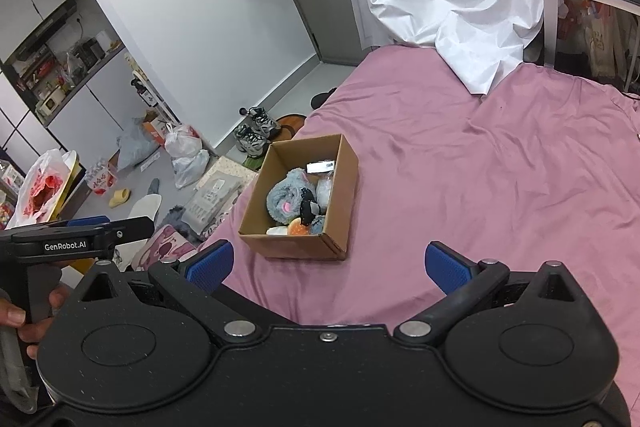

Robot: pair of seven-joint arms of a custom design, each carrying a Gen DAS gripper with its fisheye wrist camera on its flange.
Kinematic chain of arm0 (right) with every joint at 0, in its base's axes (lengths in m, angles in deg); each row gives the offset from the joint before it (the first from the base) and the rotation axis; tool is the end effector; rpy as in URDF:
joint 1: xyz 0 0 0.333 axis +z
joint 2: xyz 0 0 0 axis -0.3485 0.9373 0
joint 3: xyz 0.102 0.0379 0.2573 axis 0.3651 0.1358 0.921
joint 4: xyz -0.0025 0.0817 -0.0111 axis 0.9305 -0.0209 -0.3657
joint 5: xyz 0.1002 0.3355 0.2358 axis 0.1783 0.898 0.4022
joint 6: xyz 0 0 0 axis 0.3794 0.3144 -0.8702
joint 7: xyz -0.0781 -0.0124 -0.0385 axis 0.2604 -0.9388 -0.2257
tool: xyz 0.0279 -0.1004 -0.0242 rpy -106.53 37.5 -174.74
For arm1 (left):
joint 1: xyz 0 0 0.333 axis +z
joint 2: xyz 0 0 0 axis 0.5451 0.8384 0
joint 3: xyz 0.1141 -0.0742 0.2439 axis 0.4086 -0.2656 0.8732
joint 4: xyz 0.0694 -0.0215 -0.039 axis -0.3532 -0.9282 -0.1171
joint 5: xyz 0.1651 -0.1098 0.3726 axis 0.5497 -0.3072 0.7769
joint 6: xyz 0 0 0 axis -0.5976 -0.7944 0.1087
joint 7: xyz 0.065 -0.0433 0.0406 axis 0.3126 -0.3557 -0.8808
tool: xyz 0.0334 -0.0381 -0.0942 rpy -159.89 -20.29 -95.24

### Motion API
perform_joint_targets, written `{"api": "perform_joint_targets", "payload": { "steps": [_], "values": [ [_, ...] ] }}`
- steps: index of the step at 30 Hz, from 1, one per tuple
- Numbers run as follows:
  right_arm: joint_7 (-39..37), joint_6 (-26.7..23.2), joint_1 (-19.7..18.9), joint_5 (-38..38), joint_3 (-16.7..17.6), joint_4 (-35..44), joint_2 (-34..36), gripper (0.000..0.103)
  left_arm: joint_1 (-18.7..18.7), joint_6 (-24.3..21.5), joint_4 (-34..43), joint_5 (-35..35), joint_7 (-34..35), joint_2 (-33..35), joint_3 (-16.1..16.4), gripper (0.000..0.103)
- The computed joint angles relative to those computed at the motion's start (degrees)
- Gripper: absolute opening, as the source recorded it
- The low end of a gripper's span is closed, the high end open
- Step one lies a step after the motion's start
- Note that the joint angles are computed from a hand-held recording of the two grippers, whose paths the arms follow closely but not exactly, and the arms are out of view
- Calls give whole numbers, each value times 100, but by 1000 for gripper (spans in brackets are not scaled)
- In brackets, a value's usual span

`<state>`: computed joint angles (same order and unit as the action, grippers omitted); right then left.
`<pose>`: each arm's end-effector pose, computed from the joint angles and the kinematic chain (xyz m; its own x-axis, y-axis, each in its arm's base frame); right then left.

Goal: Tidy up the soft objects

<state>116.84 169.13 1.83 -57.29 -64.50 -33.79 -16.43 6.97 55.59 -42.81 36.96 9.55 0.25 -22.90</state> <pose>0.5968 0.3087 0.6245 0.0120 -0.9447 -0.3277 -0.7404 0.2119 -0.6379 0.6365 -0.3835 0.6502 -0.2281 -0.9709 0.0729 -0.7436 0.1253 -0.6568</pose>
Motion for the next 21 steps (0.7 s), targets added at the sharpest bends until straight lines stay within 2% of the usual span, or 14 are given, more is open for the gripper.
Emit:
{"api": "perform_joint_targets", "payload": {
  "steps": [21],
  "values": [
    [-6, 99, -26, -10, -2, -159, -124, 103, -41, -21, 77, 33, -52, 71, 26, 103]
  ]
}}
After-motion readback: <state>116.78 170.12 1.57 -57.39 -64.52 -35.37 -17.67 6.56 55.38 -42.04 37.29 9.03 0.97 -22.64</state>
